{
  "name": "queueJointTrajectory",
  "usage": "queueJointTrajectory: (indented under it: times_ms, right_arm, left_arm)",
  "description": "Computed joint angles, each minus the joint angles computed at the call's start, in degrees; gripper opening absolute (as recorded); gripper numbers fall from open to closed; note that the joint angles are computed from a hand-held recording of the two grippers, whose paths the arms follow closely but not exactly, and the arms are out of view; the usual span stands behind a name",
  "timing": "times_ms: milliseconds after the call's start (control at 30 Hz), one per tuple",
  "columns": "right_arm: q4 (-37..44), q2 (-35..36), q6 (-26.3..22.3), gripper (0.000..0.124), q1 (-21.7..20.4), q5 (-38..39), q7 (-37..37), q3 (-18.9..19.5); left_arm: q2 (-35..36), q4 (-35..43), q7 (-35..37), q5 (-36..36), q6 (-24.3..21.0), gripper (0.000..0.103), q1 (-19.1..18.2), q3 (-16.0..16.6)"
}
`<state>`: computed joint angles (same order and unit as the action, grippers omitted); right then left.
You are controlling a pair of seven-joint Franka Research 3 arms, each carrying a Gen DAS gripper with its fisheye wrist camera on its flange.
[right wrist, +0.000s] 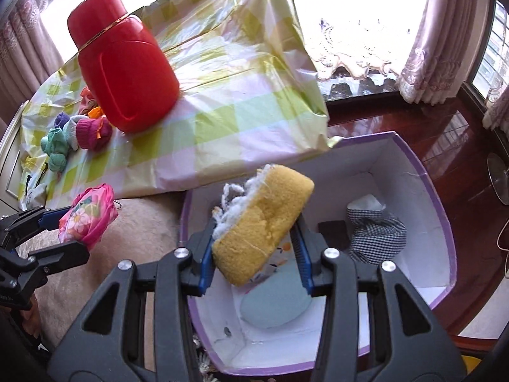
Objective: Organize soft objects
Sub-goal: 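Carry the purse and sponge to the white box and release both, then move both open tools back over the remaining soft items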
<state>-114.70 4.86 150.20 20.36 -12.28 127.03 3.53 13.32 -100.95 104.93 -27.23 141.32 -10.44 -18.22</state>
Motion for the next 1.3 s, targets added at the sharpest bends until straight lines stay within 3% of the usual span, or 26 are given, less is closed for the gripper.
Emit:
queueJointTrajectory:
  times_ms: [267,333,433,667,833,933,1067,1300]
  right_arm:
    - [-5.8,-5.6,-2.0,0.05,-3.0,-3.6,5.4,-0.2]
    - [-6.1,-6.2,-2.9,0.06,-3.7,-4.5,6.6,0.1]
    - [-6.4,-6.4,-3.0,0.07,-4.5,-5.1,7.6,0.6]
    - [-4.9,-4.6,-2.6,0.072,-4.1,-5.3,7.4,1.1]
    - [-2.1,-2.9,-3.1,0.072,-2.1,-17.6,14.9,1.3]
    - [-0.5,-1.6,-2.1,0.072,-0.9,-22.5,18.4,1.1]
    - [2.7,1.3,-1.4,0.072,0.3,-16.5,12.6,1.2]
    - [8.4,6.4,1.1,0.072,4.6,-10.4,6.8,1.1]
  left_arm:
    - [4.3,5.6,7.5,-6.3,-9.5,0.073,-0.8,-3.9]
    - [5.6,6.9,8.1,-8.0,-12.6,0.079,-0.8,-4.0]
    - [5.6,6.4,6.2,-7.7,-12.9,0.083,-1.4,-3.1]
    - [0.8,0.3,6.4,-8.0,-4.4,0.083,-1.0,-1.5]
    - [-2.6,-4.6,6.2,-4.5,4.8,0.083,-1.3,0.2]
    - [-3.7,-5.9,4.7,-2.1,5.9,0.083,-0.6,1.2]
    - [-5.0,-7.5,1.1,-1.5,6.6,0.083,0.7,2.7]
    - [-8.8,-13.3,-7.8,5.6,14.0,0.083,2.4,6.0]
